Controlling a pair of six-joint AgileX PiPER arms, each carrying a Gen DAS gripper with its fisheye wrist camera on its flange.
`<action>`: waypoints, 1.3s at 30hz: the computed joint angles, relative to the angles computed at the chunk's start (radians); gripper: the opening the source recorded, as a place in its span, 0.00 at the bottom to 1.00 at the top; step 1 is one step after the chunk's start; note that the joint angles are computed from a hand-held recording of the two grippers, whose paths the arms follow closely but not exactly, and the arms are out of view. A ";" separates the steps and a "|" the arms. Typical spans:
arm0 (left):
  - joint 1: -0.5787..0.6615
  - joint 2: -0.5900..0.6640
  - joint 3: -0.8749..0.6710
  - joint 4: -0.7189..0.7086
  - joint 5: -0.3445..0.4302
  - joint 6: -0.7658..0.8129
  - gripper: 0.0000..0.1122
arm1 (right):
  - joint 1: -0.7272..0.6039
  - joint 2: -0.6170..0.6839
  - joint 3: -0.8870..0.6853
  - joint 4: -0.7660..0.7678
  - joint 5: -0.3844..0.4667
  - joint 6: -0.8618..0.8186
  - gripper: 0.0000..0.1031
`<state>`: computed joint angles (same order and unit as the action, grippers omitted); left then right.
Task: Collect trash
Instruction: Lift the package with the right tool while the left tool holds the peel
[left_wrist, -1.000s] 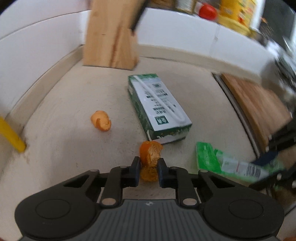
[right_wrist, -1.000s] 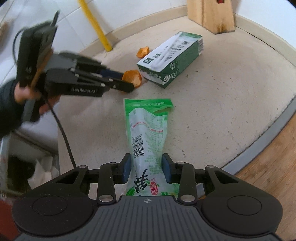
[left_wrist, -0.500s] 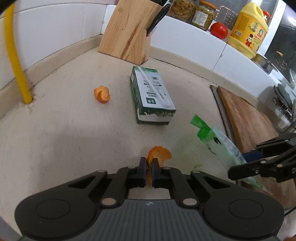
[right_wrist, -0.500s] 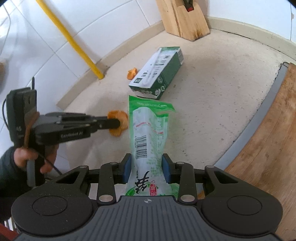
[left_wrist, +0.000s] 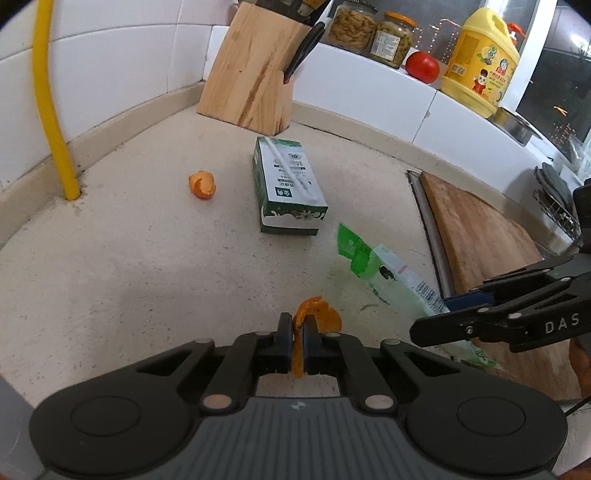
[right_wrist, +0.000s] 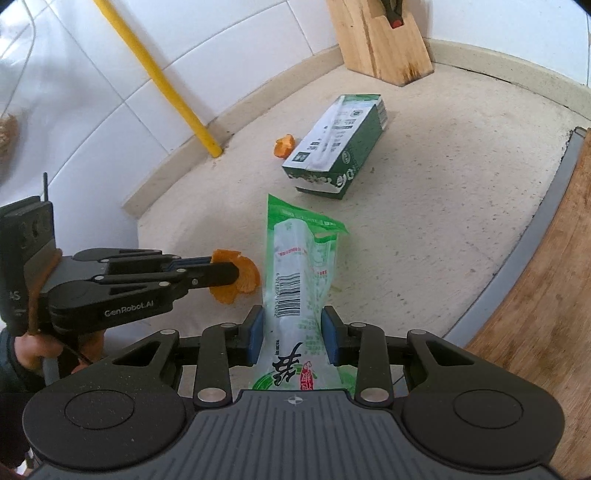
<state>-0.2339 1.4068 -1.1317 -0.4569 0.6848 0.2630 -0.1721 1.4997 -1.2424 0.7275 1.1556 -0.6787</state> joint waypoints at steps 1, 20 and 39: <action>0.001 -0.008 0.004 0.006 -0.001 -0.006 0.02 | 0.005 -0.007 0.006 0.000 -0.006 0.003 0.39; 0.023 -0.067 0.059 0.028 0.028 -0.005 0.02 | 0.108 -0.099 0.094 -0.072 -0.150 0.066 0.43; 0.045 -0.021 0.074 -0.079 0.018 0.108 0.02 | 0.233 -0.059 0.105 -0.366 -0.328 0.236 0.63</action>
